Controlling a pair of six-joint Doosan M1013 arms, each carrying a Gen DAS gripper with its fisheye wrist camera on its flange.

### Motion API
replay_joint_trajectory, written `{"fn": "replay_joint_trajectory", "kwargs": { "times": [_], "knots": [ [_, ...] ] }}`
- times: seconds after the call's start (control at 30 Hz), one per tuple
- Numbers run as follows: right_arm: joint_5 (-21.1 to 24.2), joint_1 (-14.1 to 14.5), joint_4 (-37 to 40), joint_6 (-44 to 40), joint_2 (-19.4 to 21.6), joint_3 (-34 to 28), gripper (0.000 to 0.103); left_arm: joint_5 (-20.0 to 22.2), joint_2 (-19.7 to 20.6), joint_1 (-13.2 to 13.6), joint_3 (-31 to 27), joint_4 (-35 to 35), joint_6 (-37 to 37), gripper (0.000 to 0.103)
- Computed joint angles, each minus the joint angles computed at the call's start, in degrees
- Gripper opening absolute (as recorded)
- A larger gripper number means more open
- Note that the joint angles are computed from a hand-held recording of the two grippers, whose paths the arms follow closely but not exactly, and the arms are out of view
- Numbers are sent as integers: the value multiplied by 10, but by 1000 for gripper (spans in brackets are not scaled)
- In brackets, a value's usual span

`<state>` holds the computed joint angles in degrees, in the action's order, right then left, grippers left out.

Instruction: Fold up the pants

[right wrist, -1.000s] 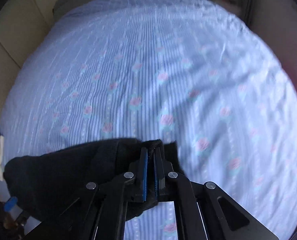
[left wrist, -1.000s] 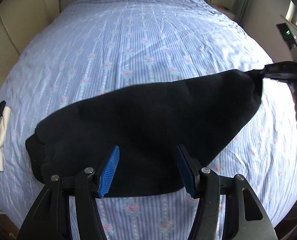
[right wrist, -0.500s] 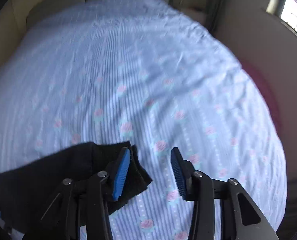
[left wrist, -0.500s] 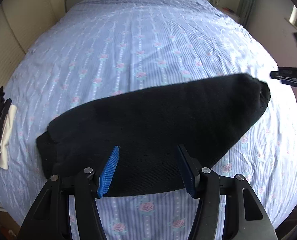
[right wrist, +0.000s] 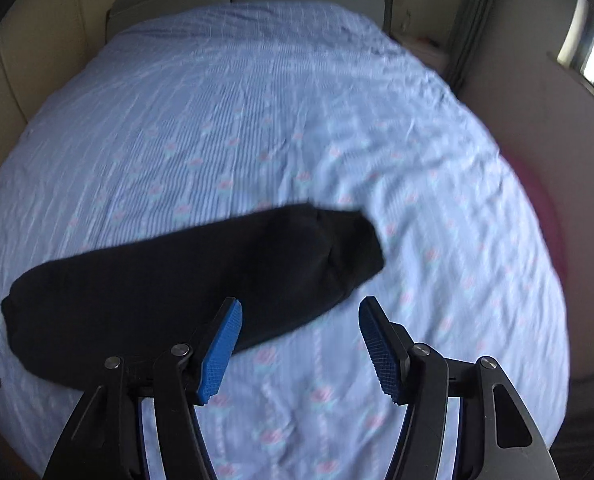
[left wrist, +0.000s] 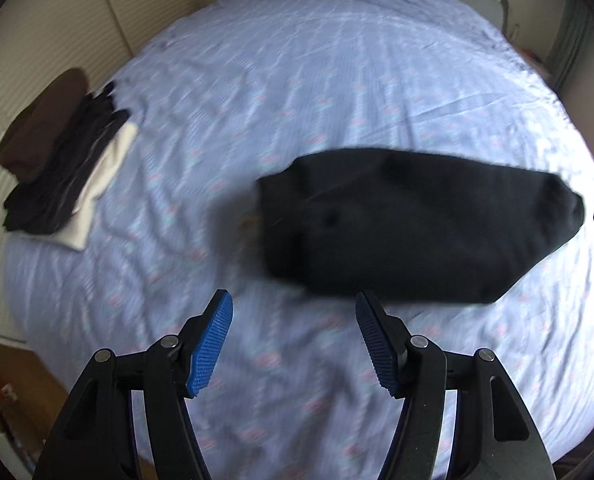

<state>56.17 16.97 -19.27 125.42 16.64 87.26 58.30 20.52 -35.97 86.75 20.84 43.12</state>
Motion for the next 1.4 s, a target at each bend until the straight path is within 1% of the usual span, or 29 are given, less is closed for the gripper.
{"fn": "replay_joint_trajectory", "kwargs": {
  "times": [0.13, 0.2, 0.27, 0.33, 0.37, 0.4, 0.43, 0.5, 0.53, 0.57, 0.6, 0.63, 0.7, 0.73, 0.8, 0.93, 1.0, 1.07, 1.2, 1.23, 1.27, 1.3, 1.33, 1.37, 1.4],
  "knots": [
    [11, 18, 14, -18, -1, 5, 62, 5, -11, 4, 21, -5, -16, 63],
    [12, 20, 22, -23, -3, 4, 62, 2, -14, 4, 24, 4, -19, 63],
    [11, 18, 16, -22, -5, 2, 62, -8, -13, 0, 19, 27, -12, 63],
    [3, 10, 8, -12, -7, 5, 64, -27, -8, -5, 6, 52, 6, 63],
    [-1, 4, 6, -7, -9, 6, 70, -38, -5, -7, 0, 58, 14, 62],
    [-6, -3, 5, 2, -10, 7, 73, -56, 0, -10, -9, 59, 30, 61],
    [-15, -12, 8, 10, -11, 10, 74, -73, 6, -12, -17, 55, 46, 60],
    [-37, -29, 20, 20, -12, 15, 74, -95, 18, -17, -34, 36, 81, 53],
    [-48, -38, 29, 23, -11, 17, 75, -106, 31, -21, -50, 26, 104, 51],
    [-58, -48, 42, 25, -8, 19, 75, -108, 40, -24, -63, 19, 117, 48],
    [-67, -56, 54, 30, -6, 21, 76, -111, 48, -27, -75, 11, 129, 48],
    [-80, -67, 78, 35, -3, 24, 76, -119, 60, -31, -89, 0, 143, 48],
    [-99, -86, 136, 31, 5, 29, 76, -118, 74, -37, -109, -8, 150, 47],
    [-109, -94, 165, 20, 8, 34, 76, -119, 84, -39, -121, -25, 162, 47],
    [-116, -103, 182, 22, 16, 37, 76, -114, 94, -43, -136, -39, 174, 47],
    [-143, -127, 289, -37, 27, 53, 76, -105, 106, -54, -149, -46, 200, 48],
    [-146, -133, 317, -61, 33, 57, 76, -96, 110, -56, -153, -47, 204, 47],
    [-156, -142, 363, -91, 38, 67, 76, -83, 115, -56, -157, -58, 209, 47],
    [-172, -155, 432, -138, 44, 80, 76, -71, 122, -57, -157, -70, 221, 47],
    [-173, -155, 435, -145, 45, 80, 75, -69, 124, -57, -158, -73, 225, 47],
    [-172, -155, 436, -151, 47, 78, 68, -66, 126, -57, -158, -78, 229, 47],
    [-171, -155, 442, -160, 48, 77, 52, -64, 127, -55, -158, -83, 231, 45],
    [-170, -160, 469, -188, 49, 76, 47, -62, 129, -54, -158, -89, 235, 43],
    [-167, -162, 480, -196, 51, 76, 41, -59, 131, -53, -160, -94, 239, 38],
    [-163, -160, 469, -188, 53, 72, 36, -56, 132, -52, -162, -98, 243, 33]
  ]
}}
